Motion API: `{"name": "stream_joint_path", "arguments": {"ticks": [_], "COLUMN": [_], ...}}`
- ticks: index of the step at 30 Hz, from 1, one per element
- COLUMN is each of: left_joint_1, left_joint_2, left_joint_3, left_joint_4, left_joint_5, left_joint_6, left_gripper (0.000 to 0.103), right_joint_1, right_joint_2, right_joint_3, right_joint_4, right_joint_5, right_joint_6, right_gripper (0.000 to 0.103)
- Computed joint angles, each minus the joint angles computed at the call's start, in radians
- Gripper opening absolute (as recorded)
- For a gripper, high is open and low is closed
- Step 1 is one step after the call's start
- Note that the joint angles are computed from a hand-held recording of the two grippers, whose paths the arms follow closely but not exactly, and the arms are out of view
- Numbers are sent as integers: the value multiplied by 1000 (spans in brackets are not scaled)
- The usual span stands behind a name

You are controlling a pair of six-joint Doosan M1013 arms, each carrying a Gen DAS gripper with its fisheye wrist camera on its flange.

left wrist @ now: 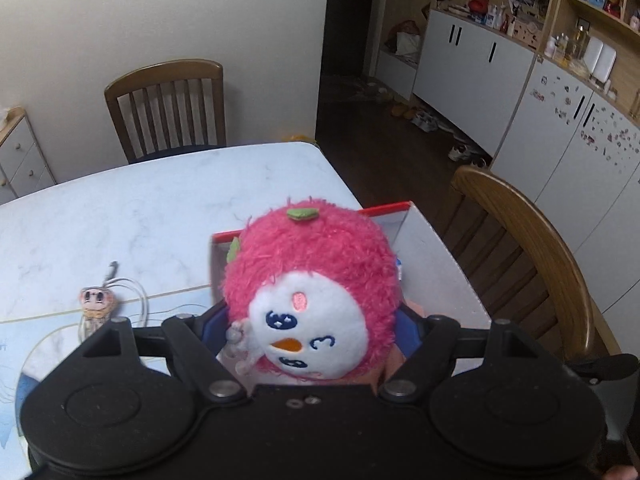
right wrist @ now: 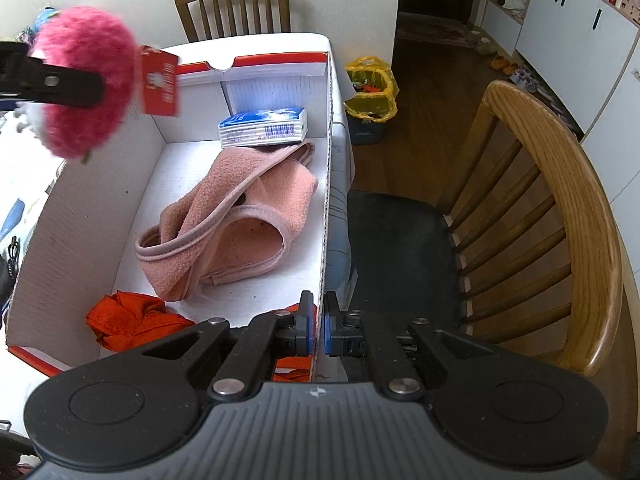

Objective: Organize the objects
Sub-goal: 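Carry the plush doll into the shoebox and open the left gripper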

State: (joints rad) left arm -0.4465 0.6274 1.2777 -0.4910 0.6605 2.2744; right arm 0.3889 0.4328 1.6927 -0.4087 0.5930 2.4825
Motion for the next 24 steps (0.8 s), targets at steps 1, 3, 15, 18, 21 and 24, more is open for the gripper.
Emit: {"name": "stream_joint_path", "arguments": {"ticks": [1,3,15,18,21,24], "left_joint_1": [-6,-19,-68,-74,-77,-79], "left_joint_2": [3,11,71,84,97,104], "left_joint_3": [1,0,-34,-47,-63,-71], "left_joint_4": [21,69,378,422,433,450], "left_joint_5": [-8,-24,-35,-17,14,33], "left_joint_6": [-18,-57,-287,-311,-311,-321], "left_gripper": [78,78,78,79,79,81], "right_joint_1": [-1,-3,-11,-12,-14,-17], "right_joint_2": [-1,-2,-6,-8,-9,-10], "right_joint_3": [2,3,12,14,15,17], "right_joint_4": [3,10,42,48,55,64], "right_joint_5": [-3,-8,-32,-35,-40,-44], "right_joint_6": [-4,-11,-58,-70,-79,-86], "right_gripper": [5,5,5,5,5,5]}}
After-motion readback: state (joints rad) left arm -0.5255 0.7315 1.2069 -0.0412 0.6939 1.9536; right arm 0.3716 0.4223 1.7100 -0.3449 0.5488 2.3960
